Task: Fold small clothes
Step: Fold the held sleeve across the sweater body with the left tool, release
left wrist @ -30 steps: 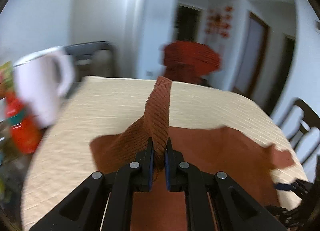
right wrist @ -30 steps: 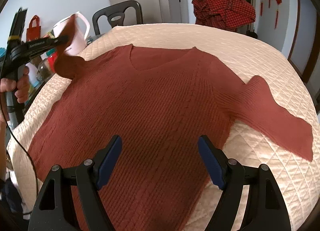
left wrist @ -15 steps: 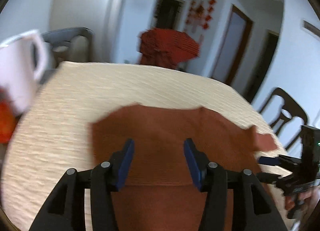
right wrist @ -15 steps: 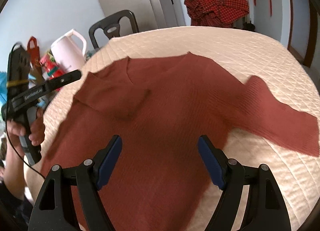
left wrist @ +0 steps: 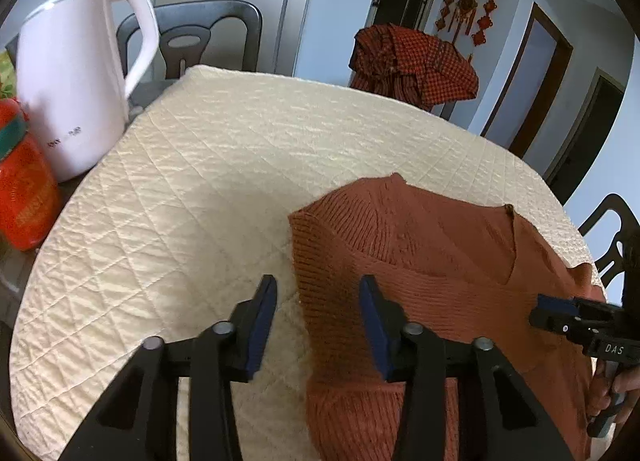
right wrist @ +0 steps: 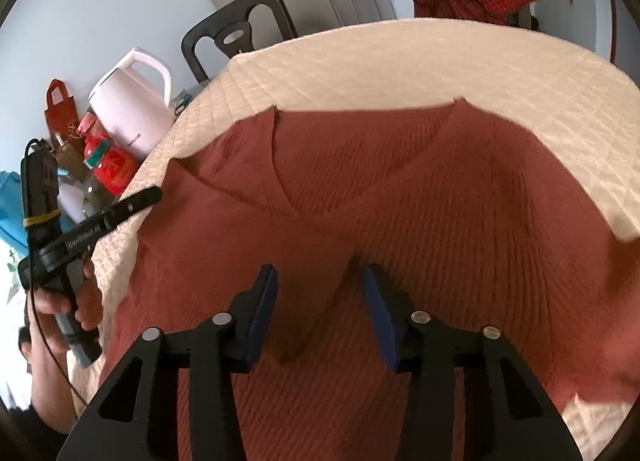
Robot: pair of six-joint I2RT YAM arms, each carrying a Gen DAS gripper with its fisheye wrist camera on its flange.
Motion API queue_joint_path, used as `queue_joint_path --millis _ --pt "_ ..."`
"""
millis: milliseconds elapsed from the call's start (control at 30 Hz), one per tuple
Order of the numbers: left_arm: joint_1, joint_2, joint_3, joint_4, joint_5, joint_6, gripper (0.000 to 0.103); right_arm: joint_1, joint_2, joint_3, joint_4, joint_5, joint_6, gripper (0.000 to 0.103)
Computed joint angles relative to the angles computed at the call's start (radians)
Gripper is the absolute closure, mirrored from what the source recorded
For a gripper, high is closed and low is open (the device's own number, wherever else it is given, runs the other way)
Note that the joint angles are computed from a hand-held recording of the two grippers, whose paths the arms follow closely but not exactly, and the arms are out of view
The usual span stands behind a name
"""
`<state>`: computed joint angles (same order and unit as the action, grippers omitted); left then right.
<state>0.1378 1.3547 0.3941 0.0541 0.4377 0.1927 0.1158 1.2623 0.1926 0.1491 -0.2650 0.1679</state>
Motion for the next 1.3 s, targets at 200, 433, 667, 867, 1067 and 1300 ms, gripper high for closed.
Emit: queue_joint_path --millis 200,433,667,867,1067,1300 --pt "0.022 0.051 0.016 0.027 0.06 0.022 0.093 0.036 -0.042 0.025 -0.025 0.045 -0.028 0.099" --pt "0.106 0.147 0.061 0.051 0.162 -0.02 0.093 -0.045 0.14 0.124 0.085 -0.034 -0.014 0.098" --pt "0.134 0.02 0.011 0.024 0.145 -0.003 0.089 -0.071 0.061 0.071 0.046 0.0 -0.022 0.094" --pt "0.069 -0.13 -0.062 -0.078 0.146 0.088 0.089 0.036 -0.027 -0.013 0.042 0.033 -0.054 0.094" --pt "0.017 -0.045 -0.04 -0.066 0.027 0.097 0.088 -0.009 -0.009 -0.017 0.019 0.034 -0.074 0.095" --pt "0.051 -0.248 -0.08 -0.234 0.074 0.138 0.077 -0.108 -0.244 -0.085 -0.166 -0.028 -0.13 0.094"
